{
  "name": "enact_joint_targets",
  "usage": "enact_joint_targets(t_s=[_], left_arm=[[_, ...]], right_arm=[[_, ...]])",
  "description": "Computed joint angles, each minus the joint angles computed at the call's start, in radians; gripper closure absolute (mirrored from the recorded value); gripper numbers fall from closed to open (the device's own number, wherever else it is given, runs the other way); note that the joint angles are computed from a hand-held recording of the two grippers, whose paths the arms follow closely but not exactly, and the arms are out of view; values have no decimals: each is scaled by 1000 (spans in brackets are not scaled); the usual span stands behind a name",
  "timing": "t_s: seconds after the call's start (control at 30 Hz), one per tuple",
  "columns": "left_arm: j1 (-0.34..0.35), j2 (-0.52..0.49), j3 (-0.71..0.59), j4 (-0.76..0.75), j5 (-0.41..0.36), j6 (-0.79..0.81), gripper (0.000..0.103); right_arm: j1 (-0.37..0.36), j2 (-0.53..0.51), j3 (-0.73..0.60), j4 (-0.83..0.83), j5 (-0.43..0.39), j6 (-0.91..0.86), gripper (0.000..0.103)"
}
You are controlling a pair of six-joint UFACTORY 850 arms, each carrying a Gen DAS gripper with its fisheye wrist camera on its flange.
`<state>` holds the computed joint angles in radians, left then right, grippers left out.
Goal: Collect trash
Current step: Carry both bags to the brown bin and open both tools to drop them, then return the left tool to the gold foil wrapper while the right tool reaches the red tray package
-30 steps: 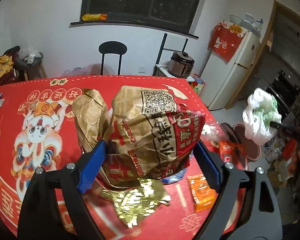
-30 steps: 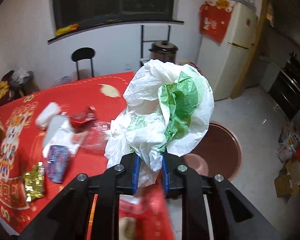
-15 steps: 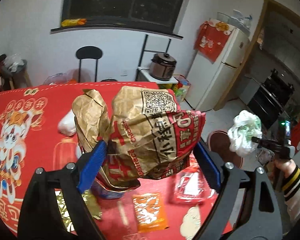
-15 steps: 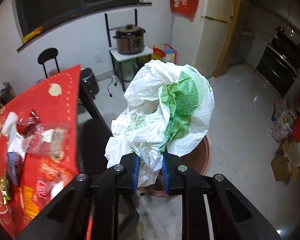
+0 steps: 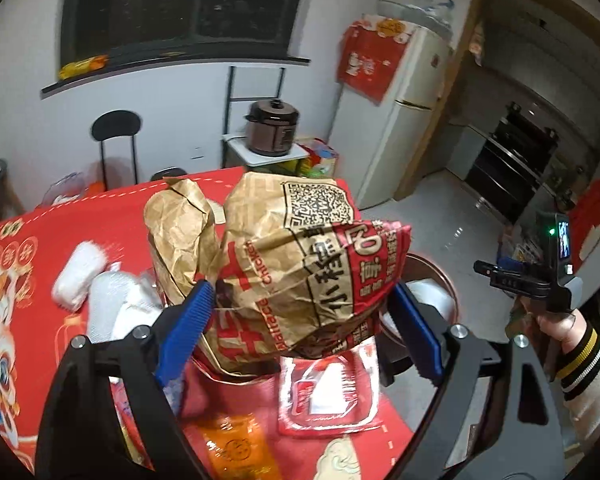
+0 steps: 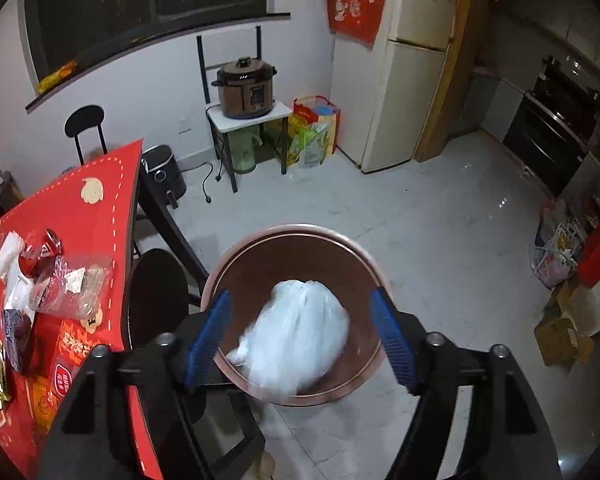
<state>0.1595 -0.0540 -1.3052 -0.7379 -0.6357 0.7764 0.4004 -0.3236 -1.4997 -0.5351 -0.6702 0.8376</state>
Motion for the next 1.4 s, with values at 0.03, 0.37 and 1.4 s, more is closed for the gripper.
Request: enact_joint_targets(t_s=[0.03,0.37,1.4], left_arm=[[-12,-9,-9,-3,-6,8,16],[-155,-127,-135,-7,-84,50,15],[-167,-120,-200,-16,54,-74,5]], right_arm=[[1,13,10,-19,-2,24,22],[-13,160,145,-90,7,188,5],[1,357,288,-242,-12,348,5]])
